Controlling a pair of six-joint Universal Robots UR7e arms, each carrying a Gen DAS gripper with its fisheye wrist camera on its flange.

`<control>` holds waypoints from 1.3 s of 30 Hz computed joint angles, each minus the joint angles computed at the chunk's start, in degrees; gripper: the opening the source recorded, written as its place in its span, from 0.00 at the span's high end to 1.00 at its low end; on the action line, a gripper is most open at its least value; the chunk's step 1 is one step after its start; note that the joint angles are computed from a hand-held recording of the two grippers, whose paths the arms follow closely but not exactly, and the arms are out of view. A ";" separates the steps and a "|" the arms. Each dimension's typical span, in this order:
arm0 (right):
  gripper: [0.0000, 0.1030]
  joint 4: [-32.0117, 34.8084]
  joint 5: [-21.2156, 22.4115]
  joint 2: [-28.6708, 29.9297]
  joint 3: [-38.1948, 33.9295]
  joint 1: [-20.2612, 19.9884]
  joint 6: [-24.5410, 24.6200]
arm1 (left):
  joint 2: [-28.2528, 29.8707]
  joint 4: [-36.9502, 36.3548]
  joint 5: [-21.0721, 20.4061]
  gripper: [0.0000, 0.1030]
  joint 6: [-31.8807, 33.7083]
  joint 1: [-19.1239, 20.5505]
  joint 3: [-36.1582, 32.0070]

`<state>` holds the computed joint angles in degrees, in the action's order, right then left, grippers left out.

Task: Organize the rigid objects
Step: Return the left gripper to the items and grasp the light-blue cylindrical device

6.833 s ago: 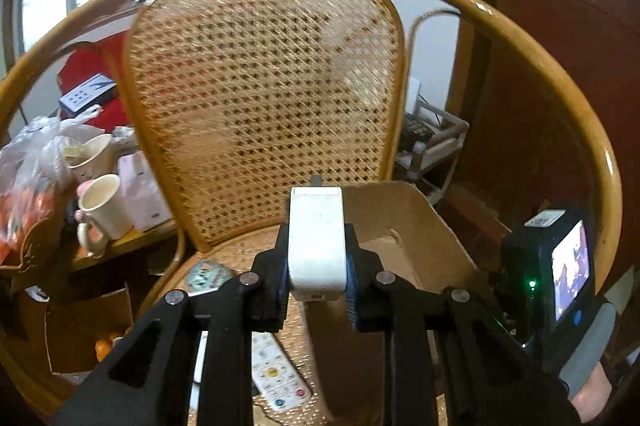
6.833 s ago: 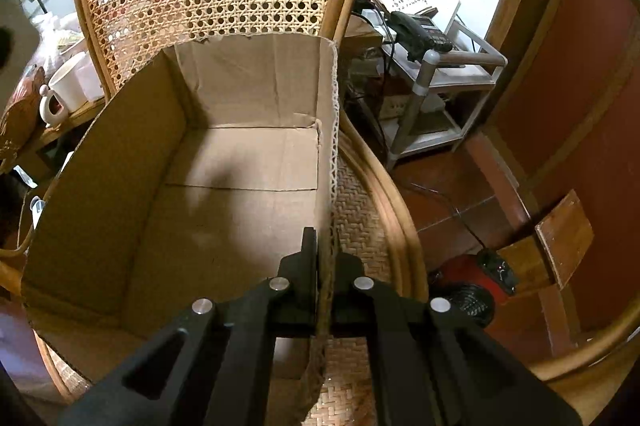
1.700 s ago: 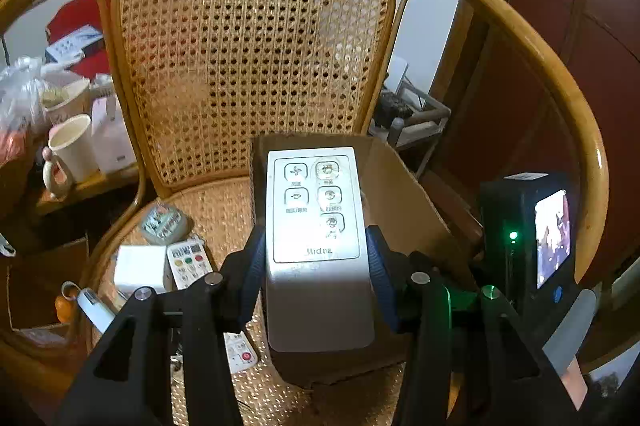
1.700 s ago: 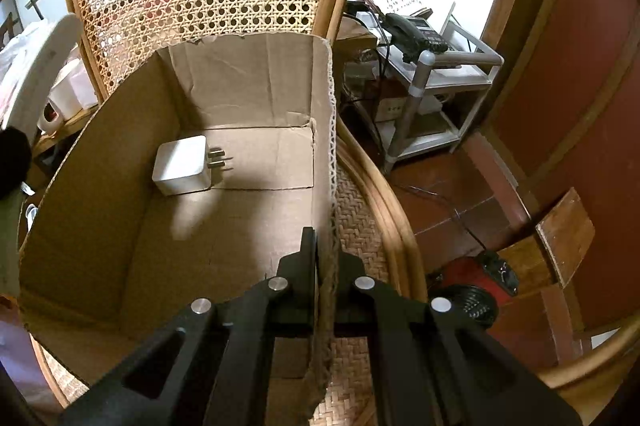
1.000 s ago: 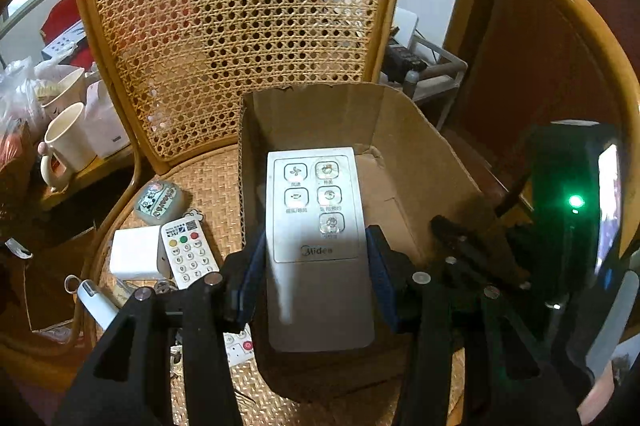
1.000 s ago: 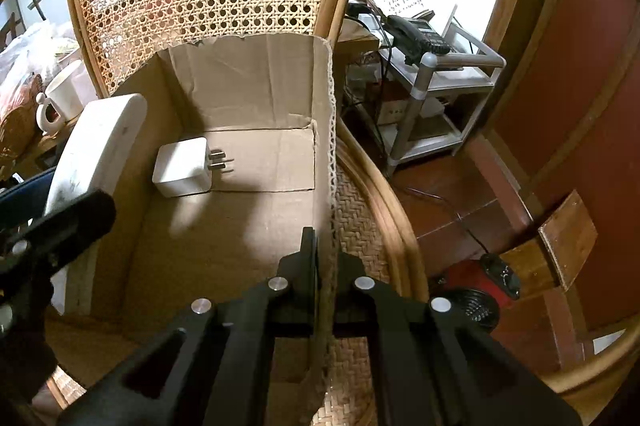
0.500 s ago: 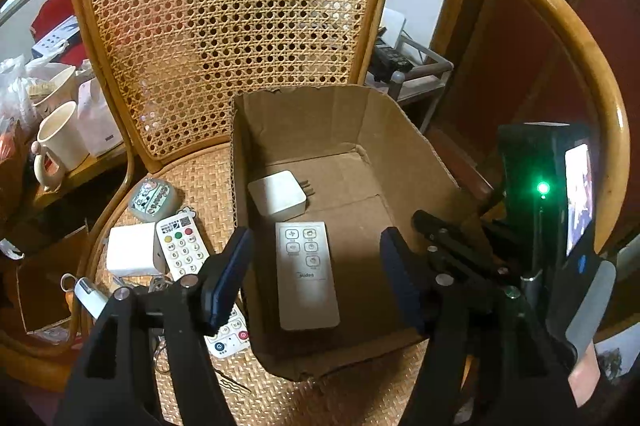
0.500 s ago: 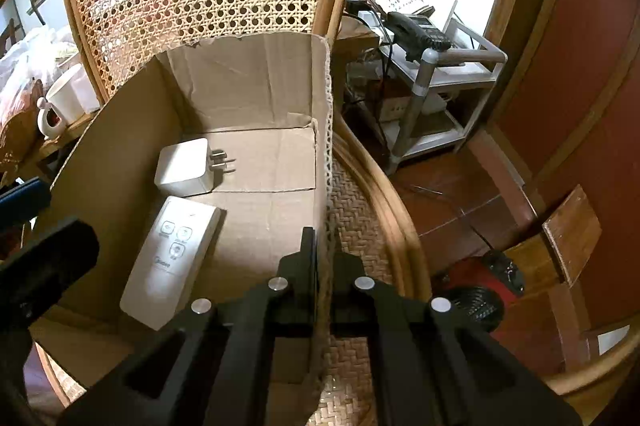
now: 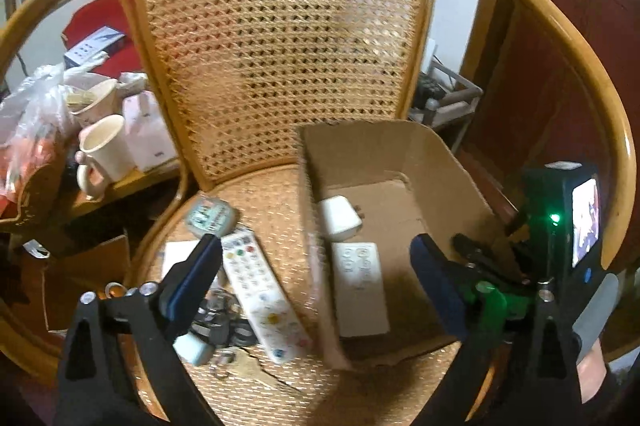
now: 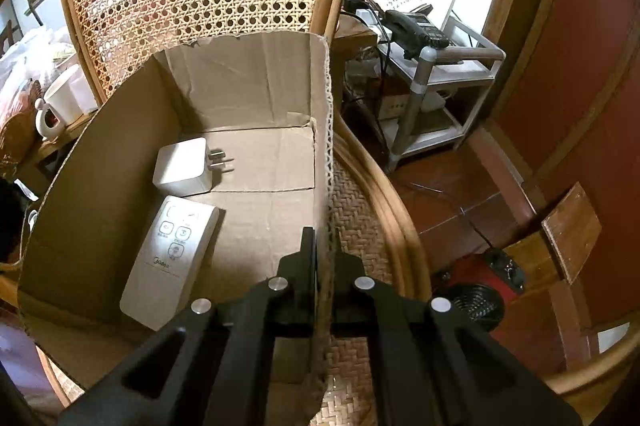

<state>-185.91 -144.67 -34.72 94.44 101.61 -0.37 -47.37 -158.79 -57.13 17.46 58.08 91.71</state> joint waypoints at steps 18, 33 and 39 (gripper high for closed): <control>0.94 1.17 -0.76 -0.14 -0.03 0.06 1.09 | 3.14 8.48 10.74 0.06 -6.49 6.91 -10.16; 0.94 1.09 -0.82 -0.20 0.12 0.02 0.90 | 5.65 29.45 15.75 0.06 -17.99 11.44 -16.38; 0.94 1.01 -0.79 -0.21 0.14 -0.03 0.88 | 6.20 30.56 17.36 0.06 -17.81 11.42 -16.83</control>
<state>-184.91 -145.46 -34.93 94.58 101.58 0.52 -41.17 -128.23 -39.78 -0.35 69.51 74.89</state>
